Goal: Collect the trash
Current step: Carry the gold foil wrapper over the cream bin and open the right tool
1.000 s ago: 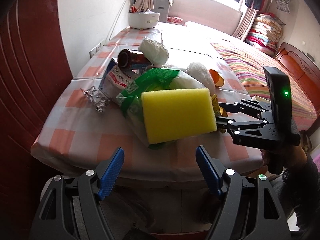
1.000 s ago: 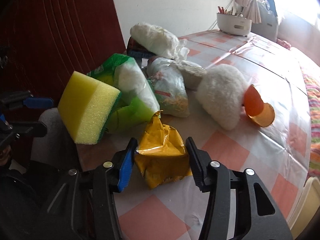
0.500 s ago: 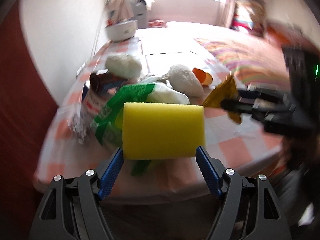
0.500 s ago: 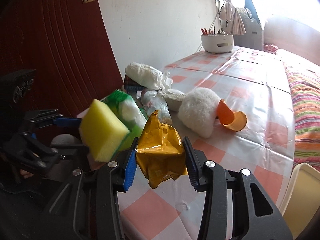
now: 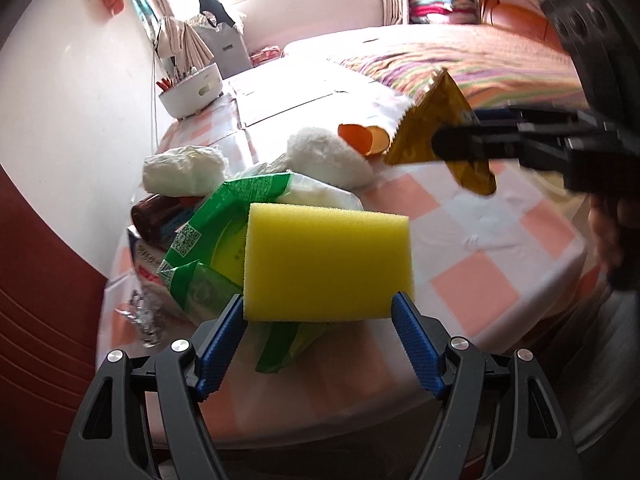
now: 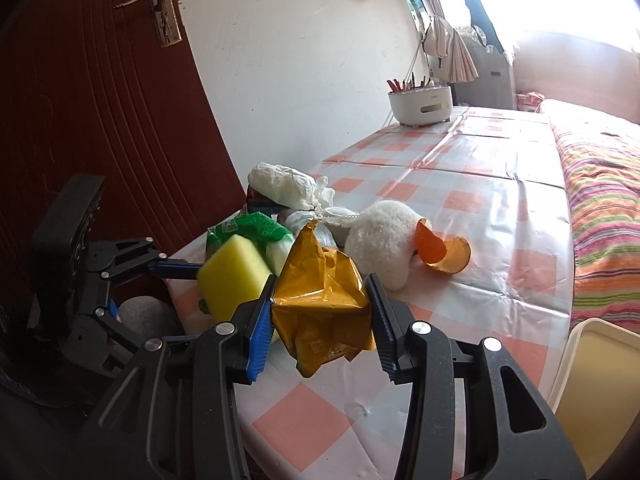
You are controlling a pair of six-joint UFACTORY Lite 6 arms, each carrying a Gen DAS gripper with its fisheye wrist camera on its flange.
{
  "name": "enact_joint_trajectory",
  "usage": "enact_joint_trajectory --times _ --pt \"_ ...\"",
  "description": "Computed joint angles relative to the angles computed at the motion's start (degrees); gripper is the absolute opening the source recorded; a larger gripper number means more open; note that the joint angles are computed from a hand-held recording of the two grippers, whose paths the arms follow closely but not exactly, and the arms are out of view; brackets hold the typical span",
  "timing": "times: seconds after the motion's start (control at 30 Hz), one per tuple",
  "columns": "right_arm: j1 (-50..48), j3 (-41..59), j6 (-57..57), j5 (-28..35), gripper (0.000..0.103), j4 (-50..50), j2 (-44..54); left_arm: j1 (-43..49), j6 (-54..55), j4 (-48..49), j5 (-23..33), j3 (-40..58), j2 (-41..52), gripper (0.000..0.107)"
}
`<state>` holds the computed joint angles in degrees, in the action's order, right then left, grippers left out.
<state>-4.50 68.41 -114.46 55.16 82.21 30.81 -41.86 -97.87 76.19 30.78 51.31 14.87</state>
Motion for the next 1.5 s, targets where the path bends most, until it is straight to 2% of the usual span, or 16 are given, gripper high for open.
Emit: enact_joint_trajectory --times 0.03,0.07,0.13,0.27,0.37,0.57,0.77,1.07,1.27,1.5 --pt "0.09 -0.05 -0.03 0.05 0.042 0.29 -0.05 0.64 -1.92 1.04 -1.34 -0.09 -0.19 0.063" --pt "-0.13 -0.05 -0.13 0.24 0.042 0.65 -0.12 1.51 -2.91 1.48 -2.86 0.06 -0.21 0.05" --pt "-0.67 0.37 0.12 0.71 0.043 0.9 0.08 3.6 -1.92 0.21 -6.38 0.95 0.29 0.039" --pt "-1.68 1.1 0.58 1.09 0.043 1.59 0.45 4.78 -4.25 2.54 -9.27 1.75 1.66 0.027" --pt "-2.45 1.13 0.37 1.15 0.043 2.64 0.52 4.27 -10.92 8.59 -9.82 0.57 0.83 0.019" --pt "-4.55 1.72 0.17 2.33 0.043 5.25 0.33 3.75 -15.2 13.53 -10.41 0.79 0.06 0.015" --pt "-7.35 2.1 -1.13 2.64 0.043 8.4 0.15 3.46 -24.32 23.46 -10.36 1.69 -0.7 0.014" --pt "-13.76 4.3 -2.38 0.9 0.043 14.67 1.12 4.89 -46.25 48.28 -13.52 9.05 4.36 0.015" --pt "-18.07 5.53 -3.1 -1.96 0.043 17.52 1.57 5.47 -66.58 70.55 -16.28 15.82 9.46 0.015" --pt "-22.71 6.43 -4.21 -4.75 0.043 19.62 2.47 3.83 -75.34 81.78 -18.5 24.3 14.47 0.015"
